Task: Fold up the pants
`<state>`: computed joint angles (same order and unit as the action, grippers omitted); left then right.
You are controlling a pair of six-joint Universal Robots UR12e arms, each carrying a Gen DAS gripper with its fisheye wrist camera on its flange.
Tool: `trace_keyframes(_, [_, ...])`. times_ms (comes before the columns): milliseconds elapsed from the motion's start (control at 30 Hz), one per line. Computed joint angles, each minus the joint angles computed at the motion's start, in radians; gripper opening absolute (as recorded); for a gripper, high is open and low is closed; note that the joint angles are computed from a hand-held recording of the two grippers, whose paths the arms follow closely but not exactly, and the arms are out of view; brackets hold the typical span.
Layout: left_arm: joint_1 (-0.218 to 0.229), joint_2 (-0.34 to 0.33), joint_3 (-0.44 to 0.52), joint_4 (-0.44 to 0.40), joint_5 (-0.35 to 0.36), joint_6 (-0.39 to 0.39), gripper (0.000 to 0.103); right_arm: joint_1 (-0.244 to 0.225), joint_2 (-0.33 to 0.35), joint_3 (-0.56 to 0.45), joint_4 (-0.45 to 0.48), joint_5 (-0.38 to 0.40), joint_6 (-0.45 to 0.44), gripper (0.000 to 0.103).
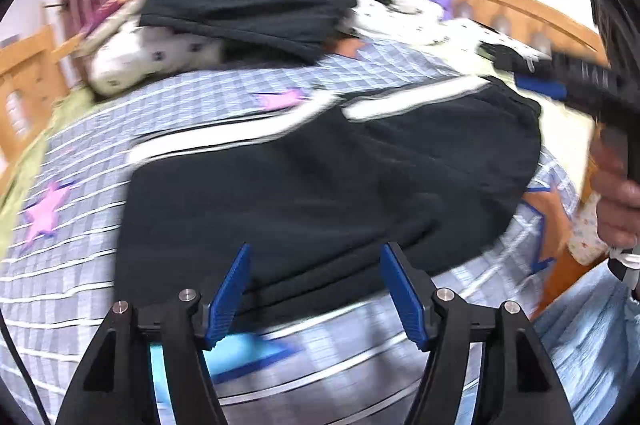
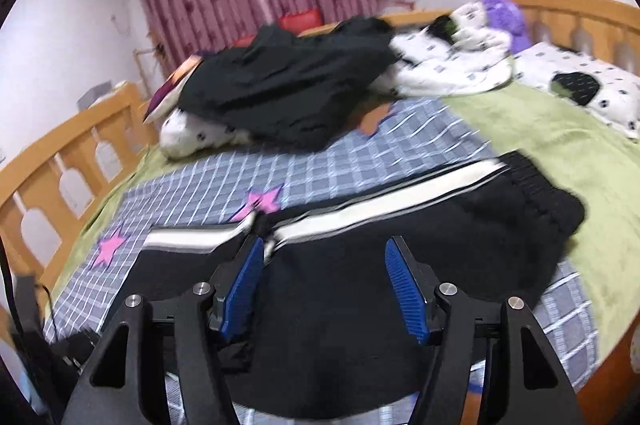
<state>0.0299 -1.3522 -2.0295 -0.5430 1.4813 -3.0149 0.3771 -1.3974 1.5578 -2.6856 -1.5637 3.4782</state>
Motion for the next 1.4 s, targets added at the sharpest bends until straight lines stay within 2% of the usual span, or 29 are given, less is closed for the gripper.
trace_keyframes(167, [0.101,0.022,0.000,-0.056,0.117,-0.018,0.065,0.040,0.051,-0.050,0.095,0.077,-0.096,0.061])
trace_keyframes(233, [0.137,0.026,-0.012,-0.036,0.143,-0.033,0.065,0.060,0.071,-0.068,0.137,0.087,-0.133,0.050])
trace_keyframes(300, [0.164,0.029,-0.024,-0.008,0.171,-0.051,0.065,0.079,0.093,-0.090,0.188,0.068,-0.165,0.050])
trace_keyframes(367, [0.181,0.024,-0.024,0.000,0.206,-0.059,0.065,0.094,0.111,-0.103,0.217,0.052,-0.181,0.036])
trace_keyframes(400, [0.180,0.022,-0.024,0.002,0.227,-0.060,0.065,0.096,0.116,-0.106,0.227,0.068,-0.189,0.010])
trace_keyframes(467, [0.186,0.021,-0.023,-0.003,0.255,-0.056,0.065,0.096,0.117,-0.104,0.215,0.078,-0.204,0.010])
trace_keyframes(533, [0.205,0.026,-0.022,-0.010,0.240,-0.052,0.065,0.063,0.083,-0.051,0.103,0.179,-0.149,0.009])
trace_keyframes(567, [0.215,0.030,-0.023,-0.011,0.222,-0.061,0.065,0.047,0.071,-0.038,0.089,0.222,-0.122,0.009])
trace_keyframes(633, [0.228,0.027,-0.017,-0.023,0.196,-0.081,0.065,0.030,0.058,-0.034,0.155,0.258,-0.118,0.009])
trace_keyframes(700, [0.239,0.026,-0.017,-0.030,0.179,-0.096,0.065,0.035,0.073,-0.070,0.325,0.257,-0.168,0.009])
trace_keyframes(733, [0.243,0.025,-0.016,-0.033,0.175,-0.099,0.065,0.043,0.081,-0.078,0.364,0.234,-0.184,0.011])
trace_keyframes(767, [0.245,0.023,-0.015,-0.037,0.179,-0.101,0.065,0.047,0.083,-0.076,0.361,0.217,-0.187,0.015])
trace_keyframes(800, [0.246,0.022,-0.015,-0.039,0.184,-0.105,0.065,0.049,0.079,-0.065,0.316,0.214,-0.182,0.022])
trace_keyframes(833, [0.251,0.021,-0.015,-0.041,0.184,-0.113,0.065,0.045,0.075,-0.056,0.277,0.220,-0.172,0.036])
trace_keyframes(900, [0.260,0.025,-0.016,-0.047,0.164,-0.129,0.065,0.040,0.077,-0.056,0.244,0.220,-0.127,0.054])
trace_keyframes(1000, [0.260,0.020,-0.016,-0.045,0.164,-0.135,0.065,0.036,0.103,-0.082,0.297,0.230,-0.069,0.053])
trace_keyframes(1067, [0.248,0.014,-0.017,-0.036,0.195,-0.129,0.065,0.039,0.125,-0.095,0.311,0.256,-0.065,0.053])
trace_keyframes(1100, [0.243,0.012,-0.017,-0.032,0.206,-0.125,0.065,0.048,0.136,-0.104,0.305,0.233,-0.082,0.052])
trace_keyframes(1167, [0.240,0.012,-0.018,-0.031,0.205,-0.125,0.065,0.071,0.147,-0.113,0.287,0.173,-0.135,0.027])
trace_keyframes(1200, [0.240,0.013,-0.019,-0.029,0.199,-0.125,0.065,0.073,0.148,-0.116,0.284,0.175,-0.149,0.023])
trace_keyframes(1267, [0.242,0.016,-0.021,-0.020,0.194,-0.127,0.065,0.061,0.130,-0.093,0.226,0.212,-0.129,0.020])
trace_keyframes(1300, [0.245,0.018,-0.022,-0.017,0.188,-0.130,0.065,0.041,0.108,-0.061,0.150,0.265,-0.085,0.020])
trace_keyframes(1333, [0.251,0.021,-0.023,-0.017,0.170,-0.136,0.065,0.030,0.098,-0.048,0.116,0.294,-0.062,0.020])
trace_keyframes(1367, [0.260,0.023,-0.023,-0.023,0.141,-0.143,0.065,0.027,0.090,-0.044,0.112,0.294,-0.056,0.020])
trace_keyframes(1400, [0.267,0.025,-0.022,-0.033,0.115,-0.147,0.065,0.034,0.090,-0.053,0.151,0.253,-0.071,0.022])
